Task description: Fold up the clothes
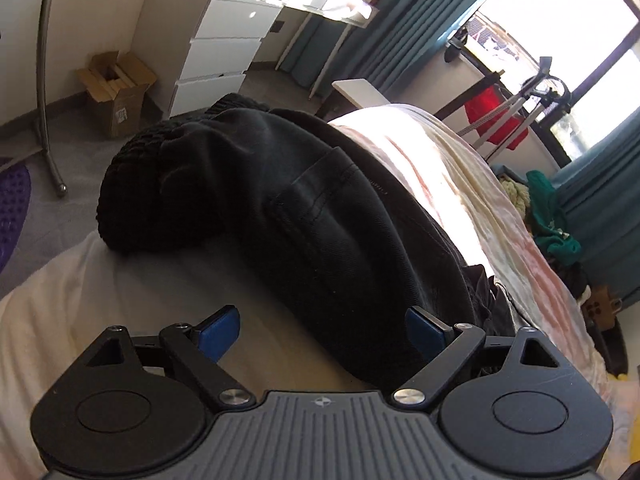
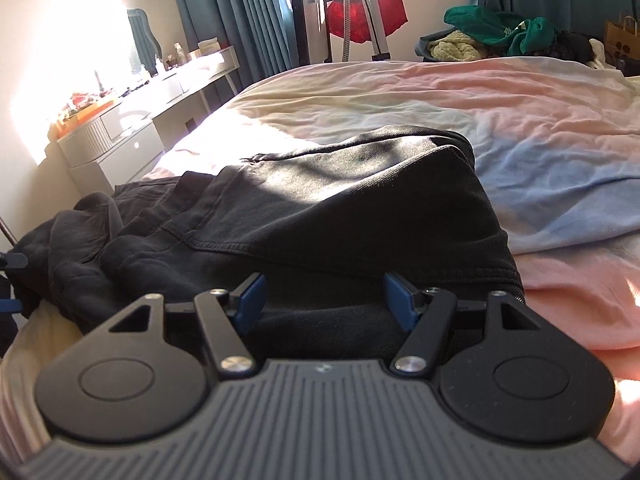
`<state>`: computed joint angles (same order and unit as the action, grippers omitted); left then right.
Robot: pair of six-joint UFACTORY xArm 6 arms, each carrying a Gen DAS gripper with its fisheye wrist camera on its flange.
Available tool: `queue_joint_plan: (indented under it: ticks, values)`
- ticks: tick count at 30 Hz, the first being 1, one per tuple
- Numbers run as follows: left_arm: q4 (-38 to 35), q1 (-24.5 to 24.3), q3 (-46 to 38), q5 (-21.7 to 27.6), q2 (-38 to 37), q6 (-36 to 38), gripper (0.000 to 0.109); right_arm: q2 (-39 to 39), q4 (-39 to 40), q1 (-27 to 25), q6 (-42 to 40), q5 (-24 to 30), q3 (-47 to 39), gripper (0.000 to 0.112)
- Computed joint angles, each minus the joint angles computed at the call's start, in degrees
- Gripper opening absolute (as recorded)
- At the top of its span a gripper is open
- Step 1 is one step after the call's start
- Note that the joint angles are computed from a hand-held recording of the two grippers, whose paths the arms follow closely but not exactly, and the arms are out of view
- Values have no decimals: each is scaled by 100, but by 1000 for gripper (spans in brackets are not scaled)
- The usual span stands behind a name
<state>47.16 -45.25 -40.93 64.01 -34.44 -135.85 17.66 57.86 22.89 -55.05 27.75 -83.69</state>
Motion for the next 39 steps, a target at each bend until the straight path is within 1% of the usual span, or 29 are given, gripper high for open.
queue_joint_plan:
  ticks: [1, 4, 8, 9, 12, 13, 14, 17, 18, 21, 25, 27, 29, 32, 34, 35, 37, 38, 39]
  values:
    - [-18, 43, 213, -155, -209, -240, 91, -6, 5, -3, 17, -10, 8, 67]
    - [198, -32, 456, -80, -480, -722, 91, -9, -32, -2, 153, -39, -2, 67]
    - [378, -56, 757, -202, -747, -1298, 91, -36, -6, 15, 247, -112, -2, 67]
    - [441, -87, 774, -116, -765, -1445, 91, -44, 4, 16, 251, -121, 7, 67]
    - [963, -446, 646, 721, -609, -2160, 91, -41, -118, 37, 352, -152, 13, 67]
    - [1113, -459, 670, 761, -599, -2392, 91, -33, -214, 69, 369, -212, 22, 67]
    - [1270, -389, 785, 585, -663, -2668, 91, -25, -314, 100, 389, -272, 31, 67]
    - [1566, 115, 1169, -356, -817, -3381, 91, -9, -579, 193, 443, -461, 85, 69]
    - [1566, 258, 1238, -562, -824, -3510, 91, -22, -546, 223, 335, -552, 139, 69]
    - [1639, 433, 1266, -546, -734, -3687, 91, -57, -436, 263, 93, -696, 236, 69]
    - [1535, 430, 1241, 61, -675, -3573, 91, -41, -321, 247, 81, -684, 203, 69]
    - [1347, 481, 1196, 270, -664, -3359, 83, -43, -255, 253, 29, -714, 206, 69]
    - [1317, 617, 1323, 253, -793, -3418, 81, -76, -187, 319, -194, -902, 271, 68]
    - [1220, 830, 1441, 184, -896, -3341, 77, -132, -315, 540, -758, -1516, 483, 68]
    - [1176, 1178, 1540, -8, -1005, -2992, 73, -146, -125, 624, -1118, -1676, 529, 68]
    - [1182, 1265, 1562, -44, -1014, -2910, 69, -158, 86, 618, -1284, -1585, 503, 68]
    - [1186, 1335, 1569, -32, -991, -2790, 57, -191, 428, 578, -1527, -1299, 443, 68]
    - [1180, 1313, 1511, 43, -921, -2665, 48, -212, 601, 557, -1655, -1149, 421, 68]
    - [1180, 1279, 1437, 132, -834, -2526, 42, -238, 635, 564, -1708, -1089, 428, 68]
